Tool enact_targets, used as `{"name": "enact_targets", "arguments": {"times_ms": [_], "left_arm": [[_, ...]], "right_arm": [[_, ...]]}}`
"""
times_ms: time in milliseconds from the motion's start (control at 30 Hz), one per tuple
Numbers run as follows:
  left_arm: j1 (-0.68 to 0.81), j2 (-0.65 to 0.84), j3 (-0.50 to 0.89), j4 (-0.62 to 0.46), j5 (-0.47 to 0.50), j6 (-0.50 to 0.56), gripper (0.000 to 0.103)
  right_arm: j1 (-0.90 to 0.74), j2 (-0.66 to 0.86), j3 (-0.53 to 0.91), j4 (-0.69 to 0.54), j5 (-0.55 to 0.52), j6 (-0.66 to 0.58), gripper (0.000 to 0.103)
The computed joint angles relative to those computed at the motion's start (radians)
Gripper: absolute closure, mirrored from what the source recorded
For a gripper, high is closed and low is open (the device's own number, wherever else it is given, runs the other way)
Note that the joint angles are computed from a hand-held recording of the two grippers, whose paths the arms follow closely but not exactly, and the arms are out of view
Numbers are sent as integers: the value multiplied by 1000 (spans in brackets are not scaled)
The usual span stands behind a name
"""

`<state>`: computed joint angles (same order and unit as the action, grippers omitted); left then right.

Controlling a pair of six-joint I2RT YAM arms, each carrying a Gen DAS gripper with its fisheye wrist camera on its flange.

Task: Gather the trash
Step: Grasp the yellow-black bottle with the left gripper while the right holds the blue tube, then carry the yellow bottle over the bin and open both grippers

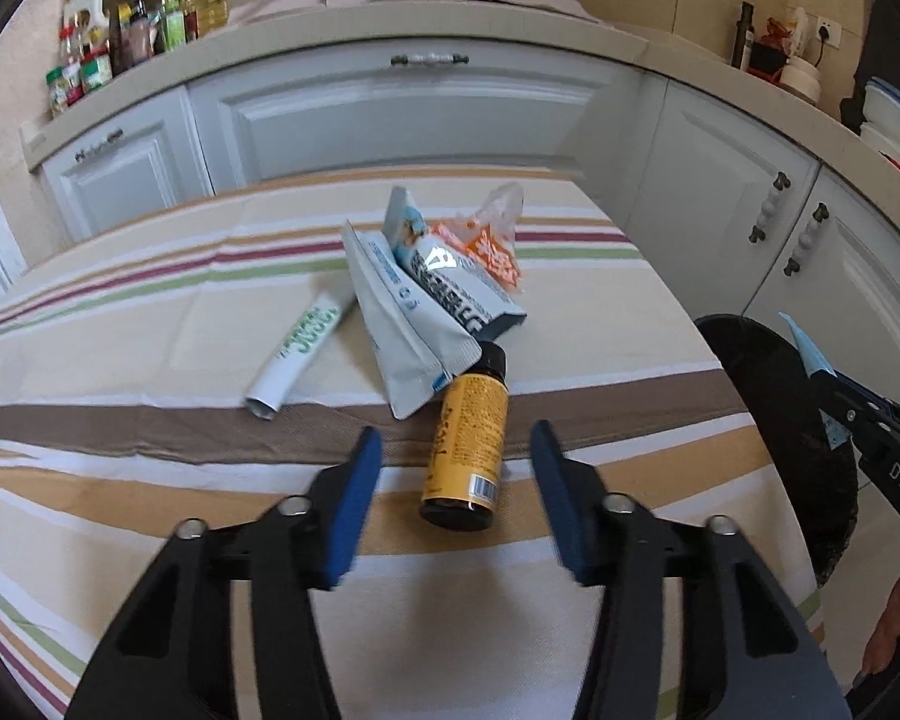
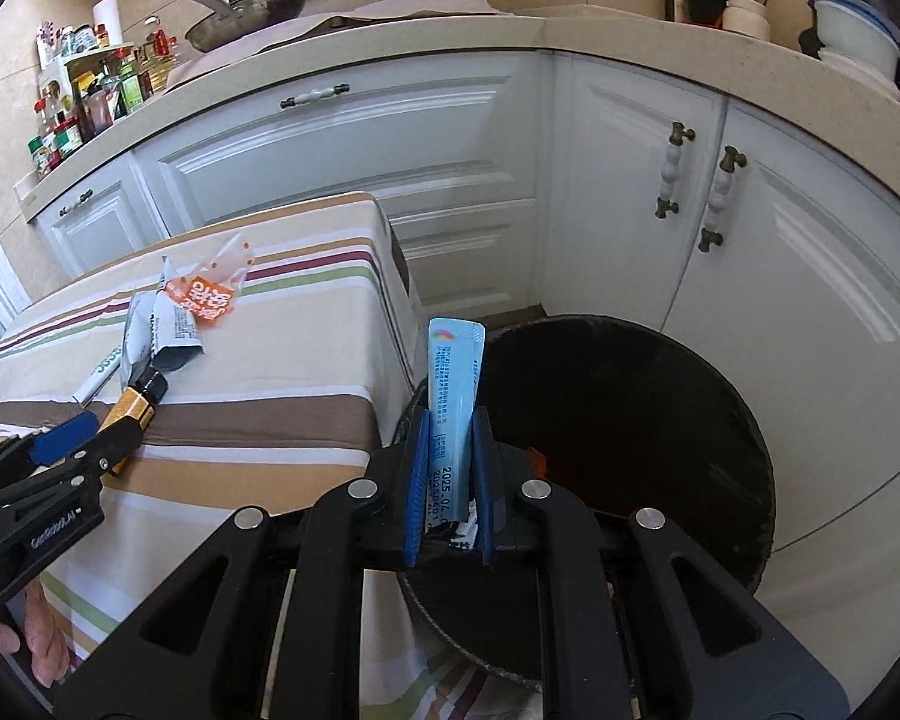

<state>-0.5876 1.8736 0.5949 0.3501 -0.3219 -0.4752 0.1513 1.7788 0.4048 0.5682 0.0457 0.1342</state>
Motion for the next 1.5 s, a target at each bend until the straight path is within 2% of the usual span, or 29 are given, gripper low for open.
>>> {"name": "enact_targets", "arguments": {"times_ms": [100, 133, 567, 833, 1500], "left_arm": [[8, 12, 12, -13, 24, 1, 77], [8, 11, 11, -13, 25, 2, 78], [-52, -45, -40, 3, -23, -17, 78], [-173, -150, -83, 5, -136, -22, 78], [-354, -112, 70, -30, -215, 15, 78]], "right_arm": [[-12, 8, -3, 10, -9, -3, 89], [-14, 10, -2, 12, -10, -3, 89], [-29, -25, -47, 33, -12, -13, 89], [-55, -108, -120, 43, -15, -21, 89], [-336, -425, -253, -72, -123, -136, 89]]}}
